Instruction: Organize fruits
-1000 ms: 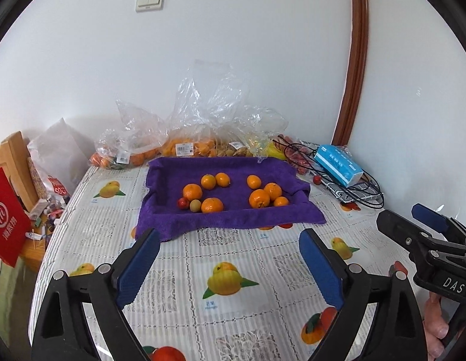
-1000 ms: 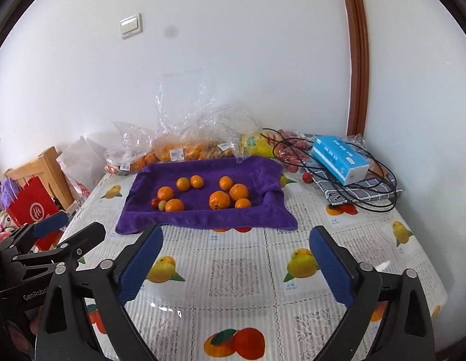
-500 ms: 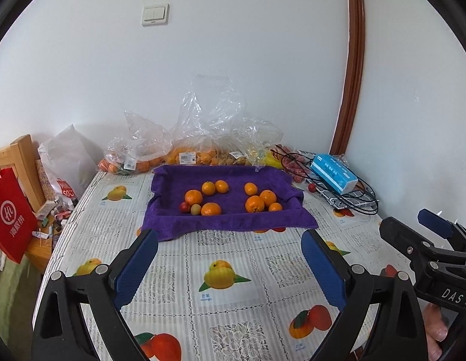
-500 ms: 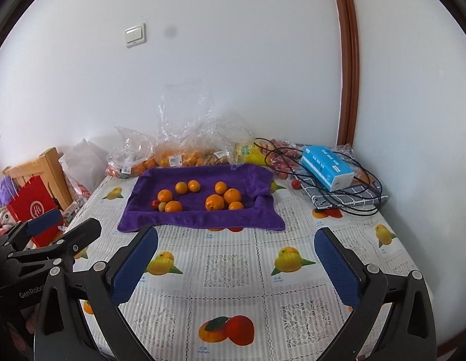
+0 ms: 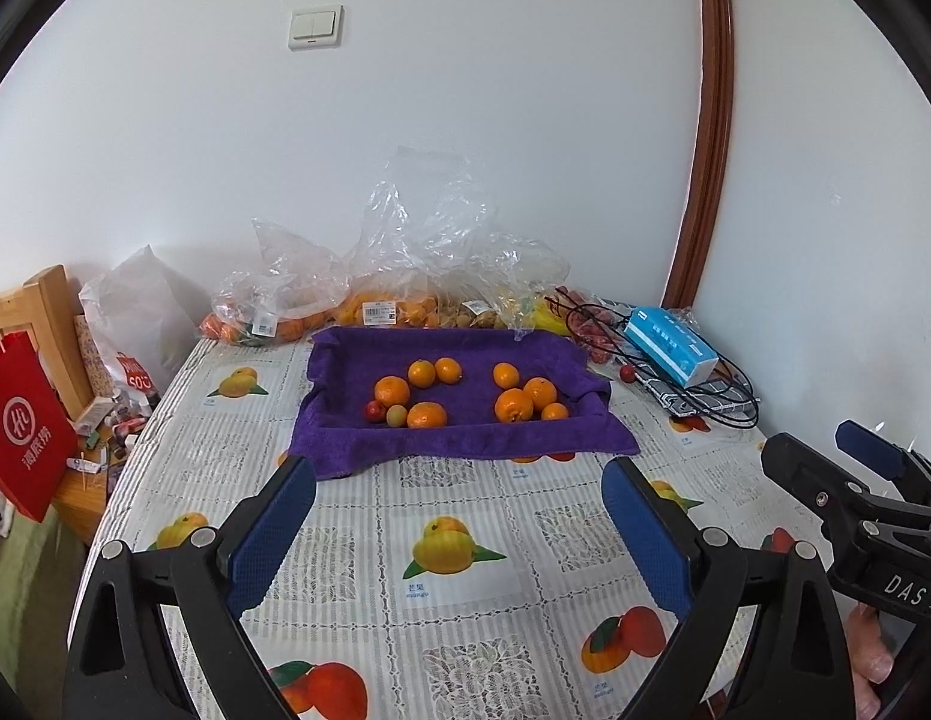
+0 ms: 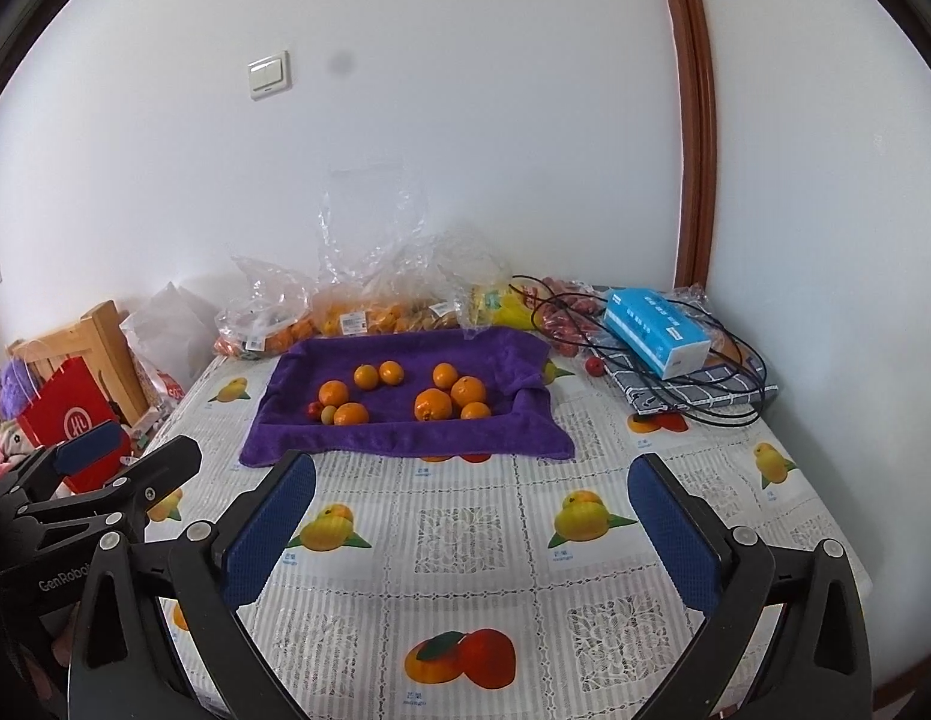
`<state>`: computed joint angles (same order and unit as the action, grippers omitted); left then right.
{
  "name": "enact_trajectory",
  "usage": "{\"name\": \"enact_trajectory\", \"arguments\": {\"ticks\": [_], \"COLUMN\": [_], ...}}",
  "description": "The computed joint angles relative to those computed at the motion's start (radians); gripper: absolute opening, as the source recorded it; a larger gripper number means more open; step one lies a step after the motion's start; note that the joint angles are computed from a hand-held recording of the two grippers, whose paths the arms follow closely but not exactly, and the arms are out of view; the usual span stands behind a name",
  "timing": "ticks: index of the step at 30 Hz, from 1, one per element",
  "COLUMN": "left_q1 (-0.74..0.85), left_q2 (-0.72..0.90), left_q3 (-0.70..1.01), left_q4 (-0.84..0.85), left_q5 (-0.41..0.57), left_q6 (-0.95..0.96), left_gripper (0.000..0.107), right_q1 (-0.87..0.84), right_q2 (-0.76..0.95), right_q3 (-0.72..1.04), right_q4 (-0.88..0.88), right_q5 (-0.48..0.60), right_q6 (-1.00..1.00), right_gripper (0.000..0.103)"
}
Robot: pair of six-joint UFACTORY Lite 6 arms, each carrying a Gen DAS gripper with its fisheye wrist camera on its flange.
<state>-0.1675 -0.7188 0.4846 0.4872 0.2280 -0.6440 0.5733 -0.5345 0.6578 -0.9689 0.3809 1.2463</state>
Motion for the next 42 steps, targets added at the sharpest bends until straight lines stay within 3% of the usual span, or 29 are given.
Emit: {"name": "enact_trajectory", "arguments": {"ticks": [12, 25, 42], "left_q1": [0.046, -0.022, -0.002], "left_q2": [-0.032, -0.034, -0.046], "left_q3": [-0.009, -0.008, -0.008], "left_q4": [-0.170, 0.102, 0.024], "left_q5": [-0.001, 0.028, 0.028], "left_q6": [0.192, -0.089, -0.001], "left_gripper": [0.097, 0.097, 0.097], "right_q1": [0.031, 0.036, 0.036], "right_q2": [-0.009, -0.026, -0.025], "right_q3": [-0.003, -0.006, -0.004], "right_q4": [-0.040, -0.037, -0.039], "right_q5": [0.028, 0.039, 0.038], "right_q6": [0.055, 0.050, 0.060], "right_gripper": [0.103, 0.103, 0.103]}}
